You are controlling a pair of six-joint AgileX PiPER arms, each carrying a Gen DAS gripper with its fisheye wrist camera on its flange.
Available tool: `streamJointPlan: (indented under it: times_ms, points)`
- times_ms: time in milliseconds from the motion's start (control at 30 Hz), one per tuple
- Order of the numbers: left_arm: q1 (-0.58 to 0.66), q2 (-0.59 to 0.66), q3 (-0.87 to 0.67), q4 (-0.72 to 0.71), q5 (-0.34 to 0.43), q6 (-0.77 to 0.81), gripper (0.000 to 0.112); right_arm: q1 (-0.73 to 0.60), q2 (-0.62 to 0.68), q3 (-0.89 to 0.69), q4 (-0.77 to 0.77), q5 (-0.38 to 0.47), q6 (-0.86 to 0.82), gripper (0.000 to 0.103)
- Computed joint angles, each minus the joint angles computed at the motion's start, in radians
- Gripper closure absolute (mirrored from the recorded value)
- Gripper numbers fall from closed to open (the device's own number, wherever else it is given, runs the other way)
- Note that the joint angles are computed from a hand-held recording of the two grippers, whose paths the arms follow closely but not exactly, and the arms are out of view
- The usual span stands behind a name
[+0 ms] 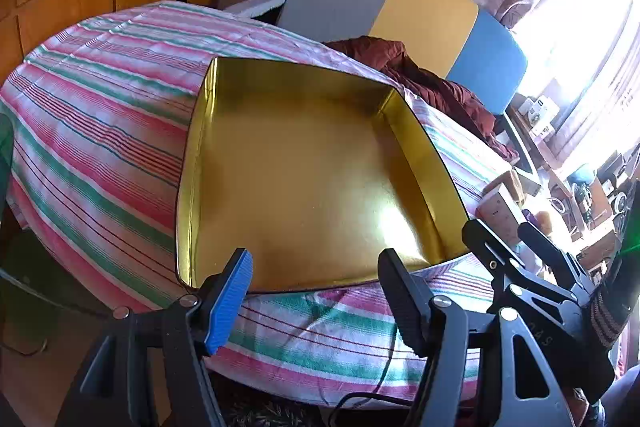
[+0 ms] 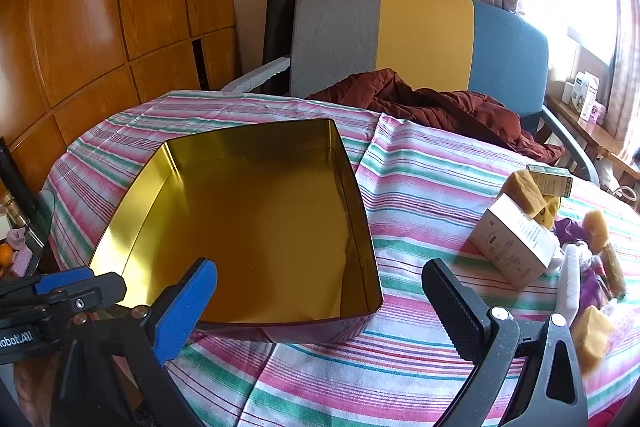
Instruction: Organize objects
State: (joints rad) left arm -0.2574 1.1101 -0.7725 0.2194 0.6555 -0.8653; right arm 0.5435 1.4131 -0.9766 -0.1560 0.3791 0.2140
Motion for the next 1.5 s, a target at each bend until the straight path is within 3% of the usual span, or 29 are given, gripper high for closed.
streamJointPlan:
  times_ms: [67,133,300,367,600,833,1133,1167,1267,1500]
  points:
    - [-0.02,-0.015,0.019,0.036,-0.031,-0.031,0.046,-0.011,-0.001,0.002,0.021,0.001,-0.021,0.0]
    - [0.01,-0.021,0.034,-0.049,-0.081,0.064,0.046,-0.025,-0.003,0.007,0.042,0.004,-0.042,0.0]
    - [0.028,0.025,-0.008,-0.169,-0.068,0.224,0.045,-0.098,-0.021,0.031,0.096,0.01,-0.098,0.0]
    - [0.005,0.033,-0.022,-0.142,-0.064,0.209,0.04,-0.14,-0.026,0.032,0.129,0.017,-0.142,0.0]
    - [-0.017,0.101,-0.126,-0.228,-0.043,0.355,0.036,-0.357,-0.025,-0.008,0.293,0.072,-0.373,0.0]
    - [-0.087,0.276,-0.315,-0.262,0.038,0.424,0.036,-0.608,0.037,-0.141,0.43,0.13,-0.581,0.0]
    - [-0.186,0.515,-0.633,-0.281,0.131,0.482,0.036,-0.855,0.246,-0.363,0.607,0.072,-0.748,0.0]
    - [-0.191,0.542,-0.665,-0.289,0.142,0.488,0.036,-0.873,0.269,-0.377,0.606,0.08,-0.725,0.0]
    - [-0.2,0.652,-0.781,-0.333,0.184,0.513,0.035,-0.944,0.341,-0.477,0.705,0.22,-0.701,0.0]
    - [-0.243,0.928,-1.145,-0.336,0.339,0.471,0.035,-0.967,0.364,-0.505,0.743,0.278,-0.692,0.0]
